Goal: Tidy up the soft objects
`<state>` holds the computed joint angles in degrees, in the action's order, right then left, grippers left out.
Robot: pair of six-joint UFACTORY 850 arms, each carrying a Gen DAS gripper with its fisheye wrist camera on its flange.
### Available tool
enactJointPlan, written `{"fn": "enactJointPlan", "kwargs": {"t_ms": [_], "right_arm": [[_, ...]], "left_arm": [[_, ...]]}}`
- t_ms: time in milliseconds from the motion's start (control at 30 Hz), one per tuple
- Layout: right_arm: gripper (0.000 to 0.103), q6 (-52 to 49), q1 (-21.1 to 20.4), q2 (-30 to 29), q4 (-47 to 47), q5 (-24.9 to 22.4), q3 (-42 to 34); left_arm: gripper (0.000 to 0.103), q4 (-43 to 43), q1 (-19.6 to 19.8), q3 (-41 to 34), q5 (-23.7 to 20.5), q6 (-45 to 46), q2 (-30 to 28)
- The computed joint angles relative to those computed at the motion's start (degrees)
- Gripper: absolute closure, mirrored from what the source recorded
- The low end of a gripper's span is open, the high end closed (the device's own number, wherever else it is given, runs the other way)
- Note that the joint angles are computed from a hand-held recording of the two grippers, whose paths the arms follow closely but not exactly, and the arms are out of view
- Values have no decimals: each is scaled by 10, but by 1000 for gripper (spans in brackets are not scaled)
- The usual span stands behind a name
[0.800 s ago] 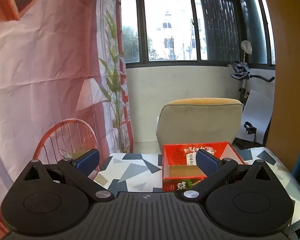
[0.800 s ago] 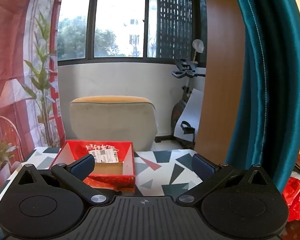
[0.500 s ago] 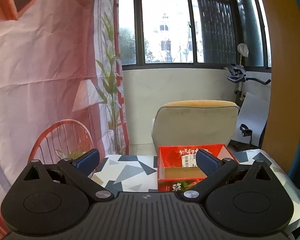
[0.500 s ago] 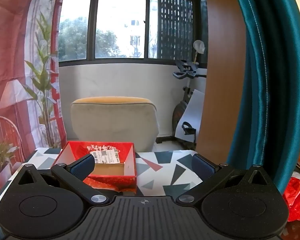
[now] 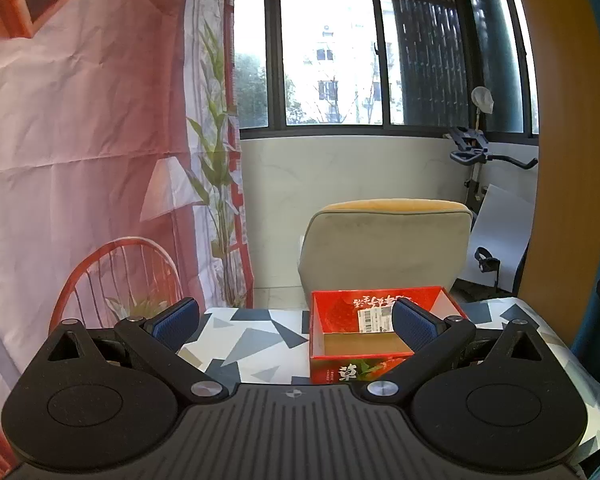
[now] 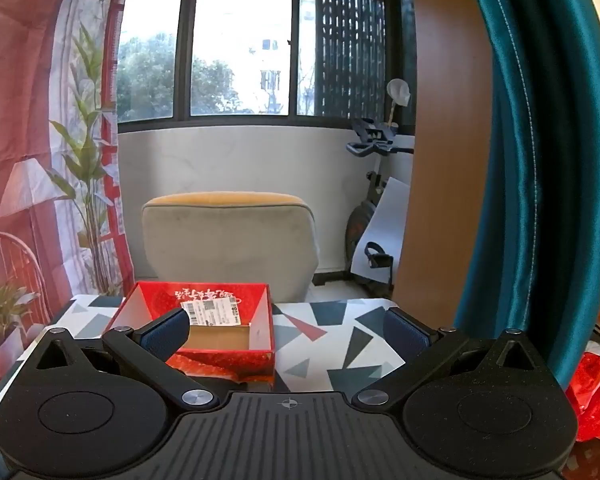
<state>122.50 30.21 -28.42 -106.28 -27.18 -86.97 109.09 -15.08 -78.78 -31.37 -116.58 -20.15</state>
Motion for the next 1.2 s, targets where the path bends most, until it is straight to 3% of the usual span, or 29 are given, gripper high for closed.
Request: {"fn": "enactJointPlan", "kwargs": {"t_ms": [1200], "right_arm": [[0,4,-1,0,-7,7,-1]], "left_arm": [[0,2,0,3,11,-3,1]]}}
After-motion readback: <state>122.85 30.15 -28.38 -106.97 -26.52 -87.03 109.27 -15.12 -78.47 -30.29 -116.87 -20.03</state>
